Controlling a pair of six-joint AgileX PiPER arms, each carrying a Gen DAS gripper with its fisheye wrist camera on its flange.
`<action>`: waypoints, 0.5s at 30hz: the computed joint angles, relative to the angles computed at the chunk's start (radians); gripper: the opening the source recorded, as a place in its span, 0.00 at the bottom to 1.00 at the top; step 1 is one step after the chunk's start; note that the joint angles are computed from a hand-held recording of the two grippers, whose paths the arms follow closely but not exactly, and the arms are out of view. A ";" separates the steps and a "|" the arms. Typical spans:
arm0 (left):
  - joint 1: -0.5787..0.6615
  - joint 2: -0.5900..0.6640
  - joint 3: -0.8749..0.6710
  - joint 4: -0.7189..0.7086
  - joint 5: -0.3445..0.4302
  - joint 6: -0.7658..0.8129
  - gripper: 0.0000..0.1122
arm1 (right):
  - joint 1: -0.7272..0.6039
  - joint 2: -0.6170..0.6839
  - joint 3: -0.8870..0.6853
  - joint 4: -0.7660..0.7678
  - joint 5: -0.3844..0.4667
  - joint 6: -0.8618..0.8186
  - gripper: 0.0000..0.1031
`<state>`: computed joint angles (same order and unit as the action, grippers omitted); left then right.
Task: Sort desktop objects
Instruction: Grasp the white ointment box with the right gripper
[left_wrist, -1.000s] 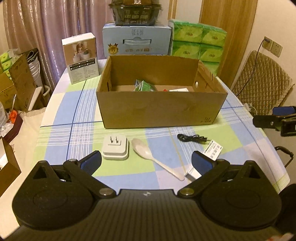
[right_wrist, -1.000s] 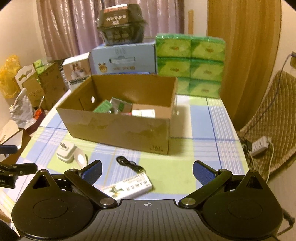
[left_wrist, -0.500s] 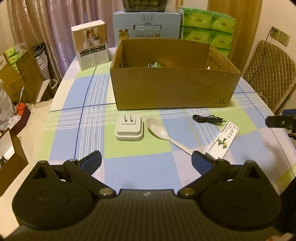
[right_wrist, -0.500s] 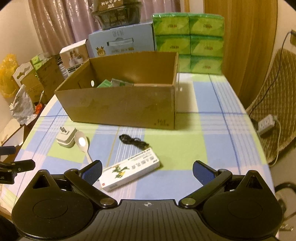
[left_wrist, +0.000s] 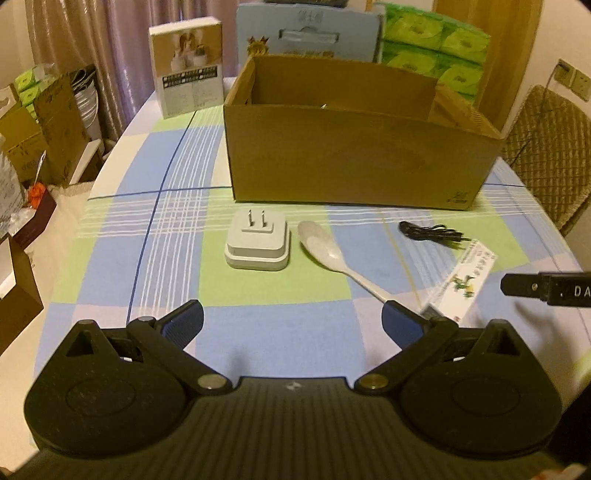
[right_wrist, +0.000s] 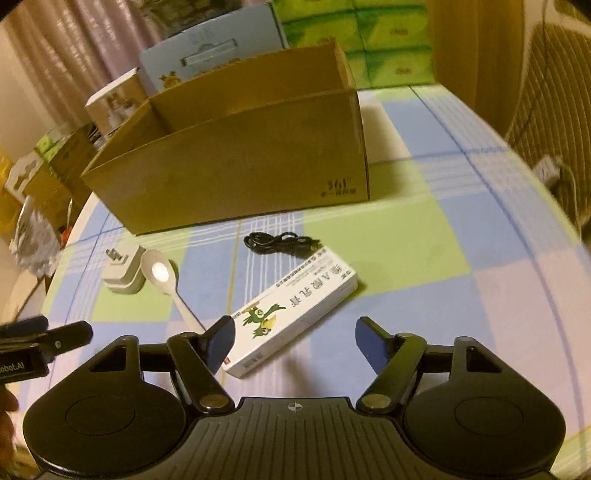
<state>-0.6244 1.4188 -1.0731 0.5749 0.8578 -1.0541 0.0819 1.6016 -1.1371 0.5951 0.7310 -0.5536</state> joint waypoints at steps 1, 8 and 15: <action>0.011 0.007 0.005 0.001 -0.020 -0.006 0.90 | 0.004 0.010 0.000 0.014 -0.007 0.010 0.68; 0.075 0.050 0.053 0.027 -0.139 -0.063 0.90 | 0.071 0.062 0.005 -0.004 -0.101 0.132 0.69; 0.108 0.057 0.111 0.049 -0.223 -0.106 0.90 | 0.160 0.113 0.010 -0.103 -0.207 0.217 0.69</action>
<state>-0.5159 1.4763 -0.9623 0.6241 0.6353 -1.1600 0.2414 1.7150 -1.1268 0.4916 0.5239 -0.3364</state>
